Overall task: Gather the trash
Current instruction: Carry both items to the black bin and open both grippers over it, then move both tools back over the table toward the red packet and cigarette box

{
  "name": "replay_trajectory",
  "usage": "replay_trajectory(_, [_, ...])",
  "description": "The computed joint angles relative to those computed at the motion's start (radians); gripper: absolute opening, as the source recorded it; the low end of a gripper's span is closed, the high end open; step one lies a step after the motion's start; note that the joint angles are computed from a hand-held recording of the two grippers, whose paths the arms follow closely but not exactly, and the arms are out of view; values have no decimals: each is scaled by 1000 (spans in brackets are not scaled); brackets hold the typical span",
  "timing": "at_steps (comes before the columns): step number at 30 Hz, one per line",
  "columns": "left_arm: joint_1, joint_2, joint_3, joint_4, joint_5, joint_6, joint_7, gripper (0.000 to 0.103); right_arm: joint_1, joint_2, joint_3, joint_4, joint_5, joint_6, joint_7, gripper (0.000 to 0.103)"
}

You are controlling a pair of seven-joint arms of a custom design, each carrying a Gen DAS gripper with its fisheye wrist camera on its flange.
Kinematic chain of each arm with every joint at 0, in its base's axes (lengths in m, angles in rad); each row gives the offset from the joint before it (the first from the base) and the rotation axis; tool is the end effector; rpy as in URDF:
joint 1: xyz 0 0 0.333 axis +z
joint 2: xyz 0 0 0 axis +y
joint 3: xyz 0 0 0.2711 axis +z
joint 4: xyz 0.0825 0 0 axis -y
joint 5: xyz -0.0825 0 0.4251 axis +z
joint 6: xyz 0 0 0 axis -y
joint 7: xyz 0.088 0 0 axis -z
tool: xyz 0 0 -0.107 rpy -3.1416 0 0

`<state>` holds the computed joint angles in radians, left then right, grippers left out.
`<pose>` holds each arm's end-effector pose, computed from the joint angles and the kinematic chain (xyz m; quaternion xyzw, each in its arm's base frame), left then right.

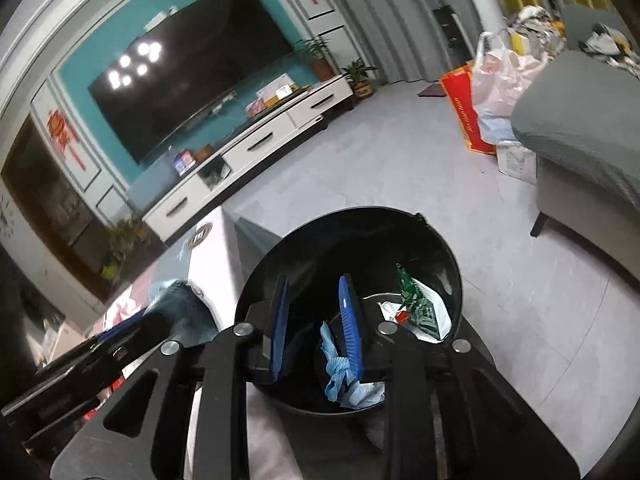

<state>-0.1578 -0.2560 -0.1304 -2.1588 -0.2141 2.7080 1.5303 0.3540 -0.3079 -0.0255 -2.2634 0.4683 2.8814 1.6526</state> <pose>0.5552 -0.1615 0.5431 -0.6159 0.6816 -0.3539 0.1754 0.5364 0.1545 0.5333 -0.5784 0.6728 -0.1063 0.4488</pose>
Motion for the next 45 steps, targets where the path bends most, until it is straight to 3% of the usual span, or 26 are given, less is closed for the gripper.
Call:
replay_trajectory(2, [18, 112, -22, 108, 47, -48, -61, 63, -15, -1, 8, -3, -11, 5, 31, 28])
replay_trajectory(4, [25, 156, -30, 146, 74, -44, -110, 70, -26, -5, 12, -9, -26, 9, 51, 30])
replay_trajectory(6, [23, 160, -31, 147, 65, -22, -110, 78, -28, -9, 10, -13, -34, 17, 59, 32])
replay_trajectory(8, [18, 124, -28, 104, 44, 9, -93, 79, -20, -9, 1, -11, -28, 19, 54, 33])
replay_trajectory(13, [14, -37, -2, -68, 19, 77, -89, 83, -11, -4, 3, -3, -30, 5, 46, 33])
replay_trajectory(16, [53, -169, -1, -192, 64, 93, -146, 85, -2, 8, 19, 14, -48, -4, 40, 33])
replay_trajectory(19, [120, -307, -9, -299, 138, 54, -216, 86, 18, 24, 34, 37, -58, -16, 20, 38])
replay_trajectory(22, [191, -454, -1, -398, 197, 4, -277, 86, 82, 48, 25, 73, 10, -35, -81, 39])
replay_trajectory(27, [338, -676, 27, -533, 268, -92, -377, 88, 190, 87, 24, 151, 212, -133, -367, 47])
replay_trajectory(30, [425, -741, 33, -560, 310, -159, -436, 88, 205, 103, 68, 186, 251, -190, -493, 47])
replay_trajectory(35, [466, -817, 106, -609, 316, -229, -427, 89, 219, 144, 125, 238, 283, -287, -599, 47])
replay_trajectory(40, [490, -825, 115, -646, 299, -280, -430, 89, 211, 216, 186, 299, 171, -315, -552, 56])
replay_trajectory(45, [497, -778, 131, -639, 296, -266, -394, 89, 212, 309, 229, 368, -48, -283, -400, 78])
